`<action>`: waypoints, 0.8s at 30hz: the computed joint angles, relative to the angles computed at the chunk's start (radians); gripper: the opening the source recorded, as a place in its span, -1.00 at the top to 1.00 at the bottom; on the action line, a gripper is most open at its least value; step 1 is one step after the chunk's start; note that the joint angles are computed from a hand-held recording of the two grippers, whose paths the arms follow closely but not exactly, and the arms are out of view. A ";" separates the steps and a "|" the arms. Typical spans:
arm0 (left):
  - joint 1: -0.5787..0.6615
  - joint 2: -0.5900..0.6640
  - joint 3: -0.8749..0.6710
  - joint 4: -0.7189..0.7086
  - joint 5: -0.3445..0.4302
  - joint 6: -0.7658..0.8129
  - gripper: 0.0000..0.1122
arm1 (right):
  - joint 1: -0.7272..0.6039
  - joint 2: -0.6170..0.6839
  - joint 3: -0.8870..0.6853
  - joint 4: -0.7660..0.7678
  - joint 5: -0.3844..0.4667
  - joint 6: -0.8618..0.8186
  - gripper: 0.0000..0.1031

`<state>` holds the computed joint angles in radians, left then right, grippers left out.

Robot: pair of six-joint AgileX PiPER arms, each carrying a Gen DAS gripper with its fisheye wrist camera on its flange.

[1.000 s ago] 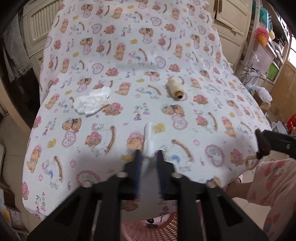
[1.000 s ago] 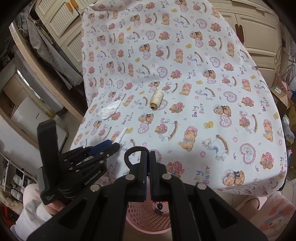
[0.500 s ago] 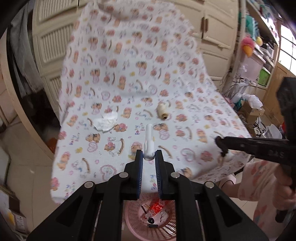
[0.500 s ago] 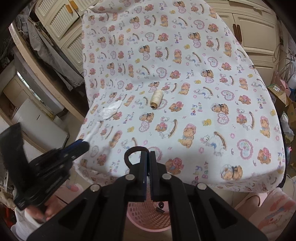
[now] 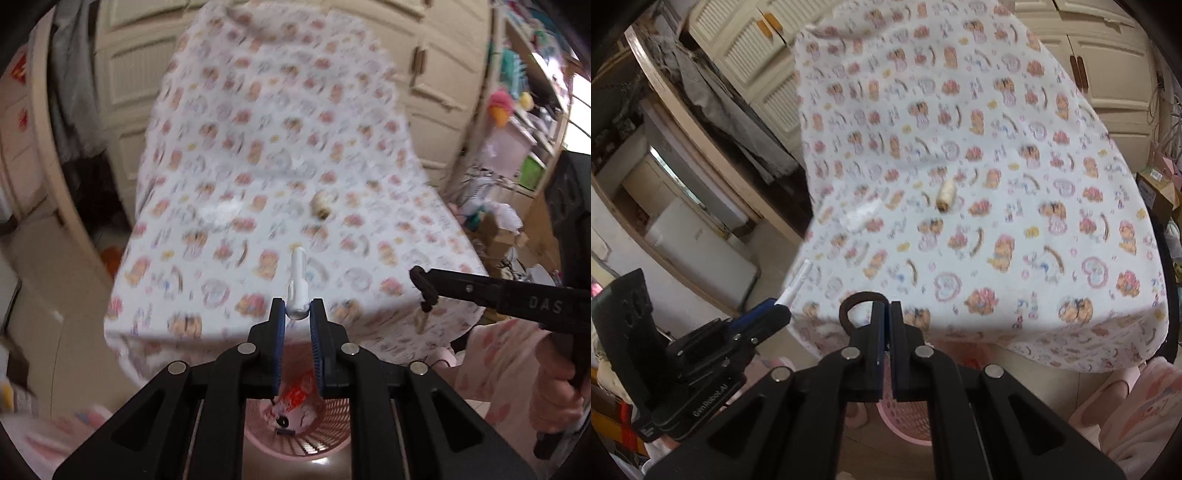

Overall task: Collect trash
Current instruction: 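Carry loop cord and white stick to the pink wastebasket and open both tools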

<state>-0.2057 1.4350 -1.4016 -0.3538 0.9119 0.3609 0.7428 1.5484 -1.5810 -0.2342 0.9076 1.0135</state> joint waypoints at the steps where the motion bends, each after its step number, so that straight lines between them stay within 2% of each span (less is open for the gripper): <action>1: 0.013 -0.002 0.028 -0.027 -0.007 0.017 0.78 | -0.007 0.010 0.006 0.021 -0.002 -0.010 0.95; 5: 0.005 -0.011 0.102 0.002 -0.038 0.006 0.78 | -0.017 0.050 0.022 0.055 -0.001 -0.039 0.95; 9: -0.021 0.012 0.096 0.043 -0.015 -0.023 0.78 | 0.005 0.085 0.025 0.021 0.025 -0.042 0.94; 12: -0.034 0.054 0.080 0.073 0.043 -0.062 0.78 | 0.003 0.109 0.041 0.059 0.015 -0.065 0.93; 17: -0.015 0.144 0.054 0.026 0.174 -0.046 0.78 | -0.006 0.160 0.060 0.091 0.022 -0.075 0.93; 24: -0.095 0.227 0.094 0.155 0.149 -0.134 0.78 | -0.055 0.244 0.089 0.163 0.020 -0.077 0.93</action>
